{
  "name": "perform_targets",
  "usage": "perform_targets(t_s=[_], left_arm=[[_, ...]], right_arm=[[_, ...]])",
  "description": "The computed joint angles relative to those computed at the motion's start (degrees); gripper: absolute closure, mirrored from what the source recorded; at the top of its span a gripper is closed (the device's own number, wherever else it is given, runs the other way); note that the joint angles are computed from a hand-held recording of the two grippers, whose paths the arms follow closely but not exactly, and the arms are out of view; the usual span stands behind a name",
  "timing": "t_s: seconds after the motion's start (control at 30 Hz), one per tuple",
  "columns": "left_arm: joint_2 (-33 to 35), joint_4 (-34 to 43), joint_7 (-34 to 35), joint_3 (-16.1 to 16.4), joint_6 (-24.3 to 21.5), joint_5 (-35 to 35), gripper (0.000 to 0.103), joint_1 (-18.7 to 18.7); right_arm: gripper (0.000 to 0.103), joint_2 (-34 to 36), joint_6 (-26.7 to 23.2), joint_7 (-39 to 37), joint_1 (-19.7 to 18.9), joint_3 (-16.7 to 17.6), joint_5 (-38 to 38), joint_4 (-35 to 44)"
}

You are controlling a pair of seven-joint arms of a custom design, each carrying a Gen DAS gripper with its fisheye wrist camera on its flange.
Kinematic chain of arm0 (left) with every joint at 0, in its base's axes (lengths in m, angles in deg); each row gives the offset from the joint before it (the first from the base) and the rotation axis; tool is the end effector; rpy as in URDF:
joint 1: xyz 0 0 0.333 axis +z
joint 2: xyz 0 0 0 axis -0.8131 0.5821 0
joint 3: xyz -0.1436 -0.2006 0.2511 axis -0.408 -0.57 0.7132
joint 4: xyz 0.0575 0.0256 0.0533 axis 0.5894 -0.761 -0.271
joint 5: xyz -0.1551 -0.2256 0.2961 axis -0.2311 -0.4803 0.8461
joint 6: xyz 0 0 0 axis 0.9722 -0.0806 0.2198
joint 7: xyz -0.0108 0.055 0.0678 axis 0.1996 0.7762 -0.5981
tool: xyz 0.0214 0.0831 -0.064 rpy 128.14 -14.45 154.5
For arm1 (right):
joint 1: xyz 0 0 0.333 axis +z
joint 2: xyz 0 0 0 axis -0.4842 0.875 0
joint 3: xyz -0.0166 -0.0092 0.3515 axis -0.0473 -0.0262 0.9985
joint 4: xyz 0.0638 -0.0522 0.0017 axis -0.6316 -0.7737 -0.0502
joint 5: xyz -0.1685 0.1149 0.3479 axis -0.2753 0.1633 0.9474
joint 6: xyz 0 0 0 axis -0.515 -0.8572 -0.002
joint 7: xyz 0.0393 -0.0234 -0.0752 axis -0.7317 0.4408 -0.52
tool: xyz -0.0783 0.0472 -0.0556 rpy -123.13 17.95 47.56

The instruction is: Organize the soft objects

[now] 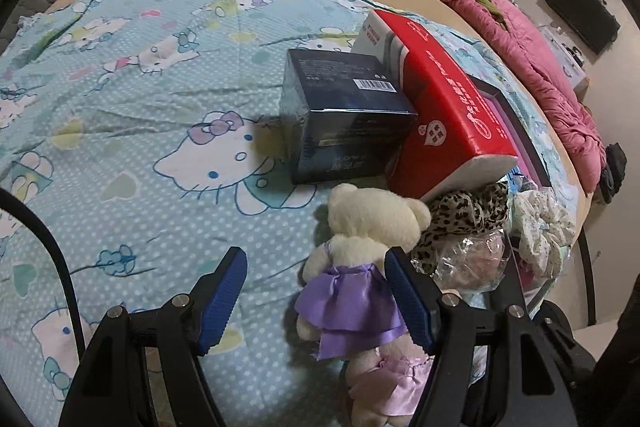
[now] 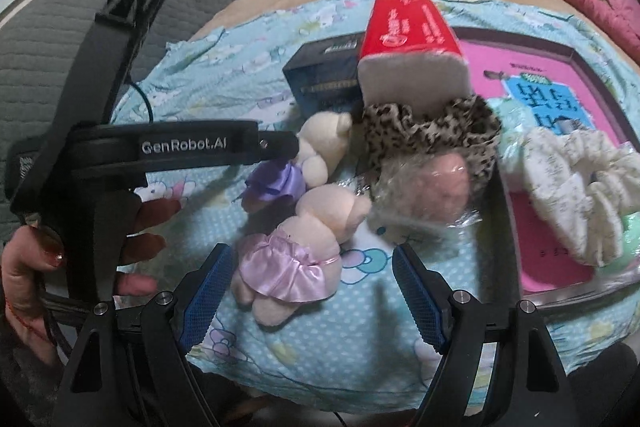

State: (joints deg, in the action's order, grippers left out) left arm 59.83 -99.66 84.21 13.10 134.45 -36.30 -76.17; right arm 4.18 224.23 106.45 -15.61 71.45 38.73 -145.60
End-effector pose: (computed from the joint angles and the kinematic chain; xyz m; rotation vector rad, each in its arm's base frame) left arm 0.5597 -0.3474 0.4165 -2.3220 1.7492 -0.7393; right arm 0.5396 0.1488 0.4174 -2.2122 1.2206 -0.0033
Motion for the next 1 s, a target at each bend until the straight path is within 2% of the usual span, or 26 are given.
perform_targets(t_s=[0.2, 0.53, 0.63, 0.7, 0.8, 1.0], left_arm=[[1.26, 0.2, 6.3, -1.55, 2.07, -4.15, 0.032, 1.56], [2.2, 0.35, 11.76, -1.97, 3.71, -9.18, 0.032, 2.17], [2.45, 0.37, 12.48, -1.77, 4.06, -9.95, 0.032, 2.0], [2.42, 0.25, 12.87, -1.67, 4.08, -10.23, 0.032, 1.88], [2.85, 0.55, 13.56, -1.67, 3.95, -10.58, 0.032, 1.73], [3.78, 1.07, 15.05, -2.28, 5.09, -13.0, 0.032, 2.13]], right_arm=[[0.021, 2.11, 1.8, 1.8, 0.39, 0.79, -1.06, 0.75], [0.021, 4.57, 3.58, 2.76, 0.48, 2.38, -2.08, 2.1], [0.027, 5.13, 3.03, 2.89, 0.45, 2.63, -2.5, 2.51], [0.039, 5.67, 2.79, 3.21, 0.52, 2.79, -3.51, 2.73], [0.044, 5.91, 3.17, 2.8, 0.48, 3.04, -4.46, 2.6], [0.055, 5.63, -1.03, 0.66, -1.2, 2.53, -2.69, 3.45]])
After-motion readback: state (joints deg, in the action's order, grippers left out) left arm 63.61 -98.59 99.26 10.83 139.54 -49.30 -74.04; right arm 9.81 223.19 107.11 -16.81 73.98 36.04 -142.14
